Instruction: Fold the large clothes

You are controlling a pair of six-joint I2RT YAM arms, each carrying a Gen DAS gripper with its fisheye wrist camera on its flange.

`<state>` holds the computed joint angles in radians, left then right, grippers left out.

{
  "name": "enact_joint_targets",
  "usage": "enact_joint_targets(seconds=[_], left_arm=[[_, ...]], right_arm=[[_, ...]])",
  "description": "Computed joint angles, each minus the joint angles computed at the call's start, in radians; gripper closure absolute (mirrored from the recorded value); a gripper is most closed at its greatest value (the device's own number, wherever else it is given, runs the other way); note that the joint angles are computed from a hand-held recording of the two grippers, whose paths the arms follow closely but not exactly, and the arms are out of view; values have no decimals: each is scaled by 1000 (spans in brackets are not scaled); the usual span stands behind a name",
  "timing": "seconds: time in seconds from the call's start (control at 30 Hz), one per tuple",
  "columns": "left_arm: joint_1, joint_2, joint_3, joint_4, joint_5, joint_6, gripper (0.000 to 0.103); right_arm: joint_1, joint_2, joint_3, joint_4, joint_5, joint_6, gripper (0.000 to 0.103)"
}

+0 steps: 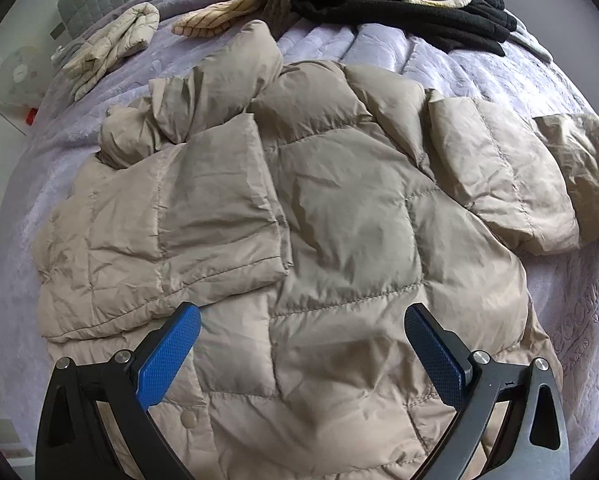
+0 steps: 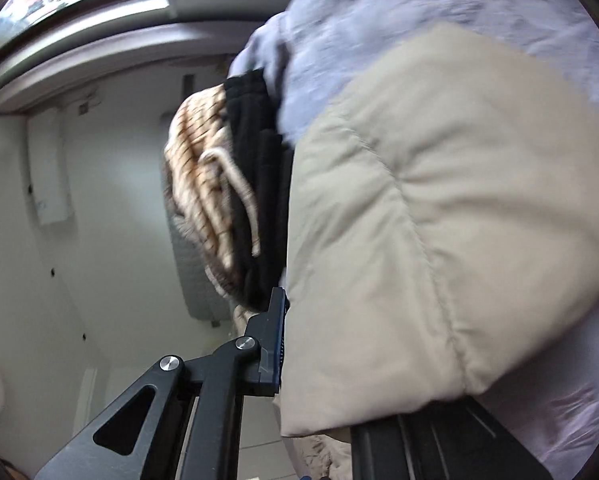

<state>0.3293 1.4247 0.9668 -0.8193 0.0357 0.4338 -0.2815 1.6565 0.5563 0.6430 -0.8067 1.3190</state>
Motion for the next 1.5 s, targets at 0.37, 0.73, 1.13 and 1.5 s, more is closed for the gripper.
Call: enact_joint_targets(seconds=[0.37,0.73,1.13,1.5], left_arm=[[233,92,75,-7,84,190,1],[509,257,267,-44,158,362,1],[629,449,484,-79,235,364,1],[608,541,622,-215,384,327,1]], right_arm=[[383,-93,236,-218,181,-121,92],[822,210,759,-589,416,-362,92],[990,575,1097,-964,538,-411,86],[912,316,845,-867,638,-330,81]])
